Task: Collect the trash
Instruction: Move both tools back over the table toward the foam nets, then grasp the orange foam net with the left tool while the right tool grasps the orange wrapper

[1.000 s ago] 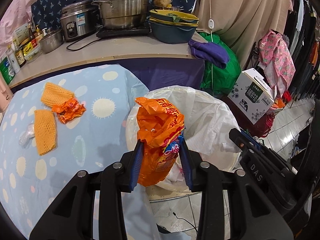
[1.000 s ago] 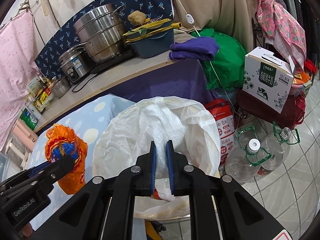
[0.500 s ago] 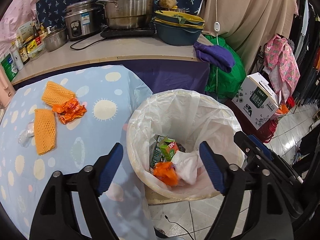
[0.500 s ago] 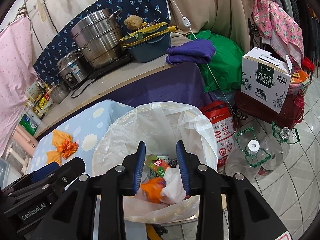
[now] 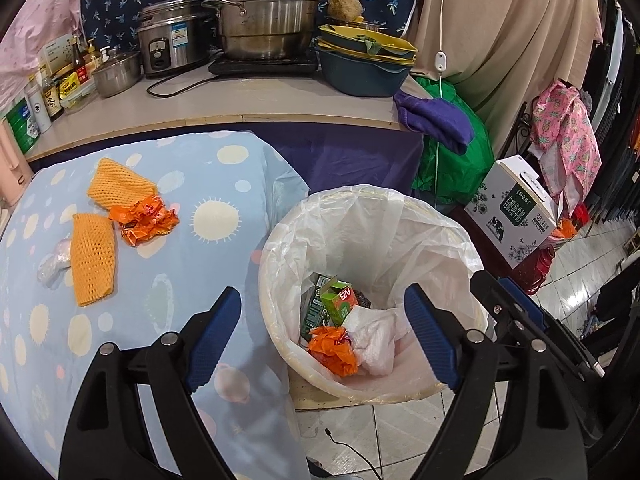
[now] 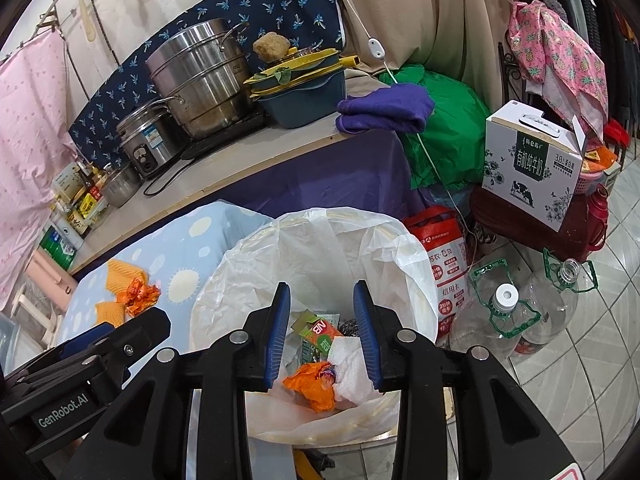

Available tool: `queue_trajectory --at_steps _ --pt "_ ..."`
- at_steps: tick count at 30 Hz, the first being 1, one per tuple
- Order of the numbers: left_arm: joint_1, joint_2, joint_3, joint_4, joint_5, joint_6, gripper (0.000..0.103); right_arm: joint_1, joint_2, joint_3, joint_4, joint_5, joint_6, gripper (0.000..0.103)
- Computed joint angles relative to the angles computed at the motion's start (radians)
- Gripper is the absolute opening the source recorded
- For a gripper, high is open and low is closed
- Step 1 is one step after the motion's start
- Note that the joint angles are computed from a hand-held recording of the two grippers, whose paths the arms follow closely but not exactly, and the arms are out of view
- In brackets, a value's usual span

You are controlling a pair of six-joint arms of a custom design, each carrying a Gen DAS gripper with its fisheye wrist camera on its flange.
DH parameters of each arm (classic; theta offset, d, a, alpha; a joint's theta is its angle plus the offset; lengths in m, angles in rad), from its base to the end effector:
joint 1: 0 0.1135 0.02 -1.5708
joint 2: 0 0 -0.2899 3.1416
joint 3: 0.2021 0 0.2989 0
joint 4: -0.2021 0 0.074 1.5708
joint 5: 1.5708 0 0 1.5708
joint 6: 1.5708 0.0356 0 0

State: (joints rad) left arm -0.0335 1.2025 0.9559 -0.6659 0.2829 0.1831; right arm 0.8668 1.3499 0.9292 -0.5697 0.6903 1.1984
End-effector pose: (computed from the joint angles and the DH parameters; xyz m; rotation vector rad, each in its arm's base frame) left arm 0.2799 -0.0193 0.2851 0.3835 2.4242 -0.2855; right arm 0.2140 0.2170 0.2467 0.6134 2.1926 0.1633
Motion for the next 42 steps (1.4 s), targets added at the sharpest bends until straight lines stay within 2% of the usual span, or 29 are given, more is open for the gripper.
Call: queue_trajectory --at_steps 8,16,30,42 --pt "0.103 0.001 0.015 -0.019 0.045 0.023 0.085 0.023 0.07 0.082 -0.001 -0.001 -0.038 0.033" --pt "0.302 0.053 0.05 -0.027 0.088 0.065 0.089 0.06 0.227 0.241 0.031 -0.025 -0.109 0.046" --pt "0.62 0.318 0.224 -0.03 0.125 0.106 0.09 0.073 0.596 0.654 0.063 -0.167 -0.291 0.05" --pt "0.676 0.549 0.392 -0.017 0.113 0.069 0.09 -0.002 0.905 1.039 -0.017 -0.293 -0.385 0.05"
